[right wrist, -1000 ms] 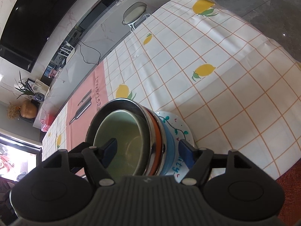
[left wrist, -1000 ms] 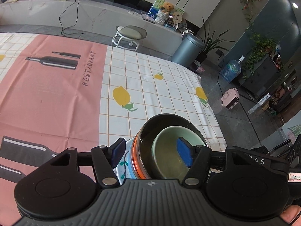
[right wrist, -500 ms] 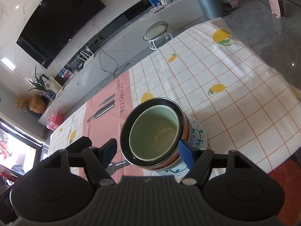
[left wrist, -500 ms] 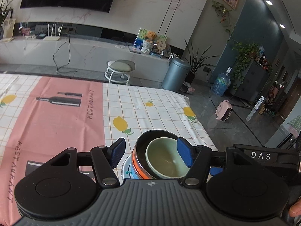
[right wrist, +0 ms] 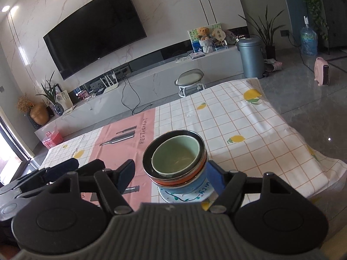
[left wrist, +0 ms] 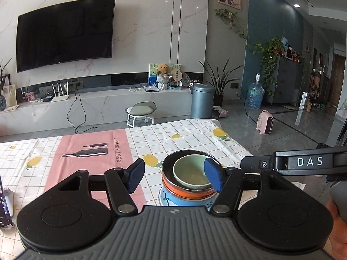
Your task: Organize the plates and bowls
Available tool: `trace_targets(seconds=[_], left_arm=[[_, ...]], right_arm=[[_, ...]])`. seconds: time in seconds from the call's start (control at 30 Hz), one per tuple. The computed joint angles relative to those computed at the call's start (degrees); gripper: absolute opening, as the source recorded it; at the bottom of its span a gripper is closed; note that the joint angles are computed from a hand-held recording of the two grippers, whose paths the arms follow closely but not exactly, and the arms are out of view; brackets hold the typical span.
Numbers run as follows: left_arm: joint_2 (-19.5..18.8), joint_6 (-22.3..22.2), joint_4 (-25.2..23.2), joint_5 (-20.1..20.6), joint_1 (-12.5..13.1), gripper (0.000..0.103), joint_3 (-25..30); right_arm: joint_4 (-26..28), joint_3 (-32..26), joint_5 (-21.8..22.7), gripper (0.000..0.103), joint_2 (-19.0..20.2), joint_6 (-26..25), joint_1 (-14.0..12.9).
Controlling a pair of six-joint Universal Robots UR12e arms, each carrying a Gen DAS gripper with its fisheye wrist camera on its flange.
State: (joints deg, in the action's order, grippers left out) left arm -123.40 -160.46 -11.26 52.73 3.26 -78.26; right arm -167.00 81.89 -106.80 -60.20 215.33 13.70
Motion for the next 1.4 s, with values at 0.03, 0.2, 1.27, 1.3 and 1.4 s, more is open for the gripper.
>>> trace_targets(seconds=[0.03,0.2,1.27,1.3,1.4], left_arm=[[0.3,0.3,1.3,0.6,0.0,0.075,-0.7],[1.1,1.6,8.1,3.2,-0.3,0.080,-3.5],[0.9,2.3,-5.8,16.2,-0.5,0.085,-6.1],[0.9,2.3,-5.9,16.1,-0.5,0.085,-6.1],[1.2,2.5,-6.3,15.6,-0.3,0.085,-6.2]], right_arm=[[-0.3,0.3,-1.0,0.071,-0.1,-0.3,0.3],[-2.1,1.9,-7.4,0.072,0.0,-1.7,1.8],[9.4,-0.3,-15.8,0.093,4.3,4.3,5.6],[9.7,-0.4,-15.8,0.093,4.3,4.4,5.6],[10.3,-0.8,-16.2,0.093,4.4,4.3,5.7]])
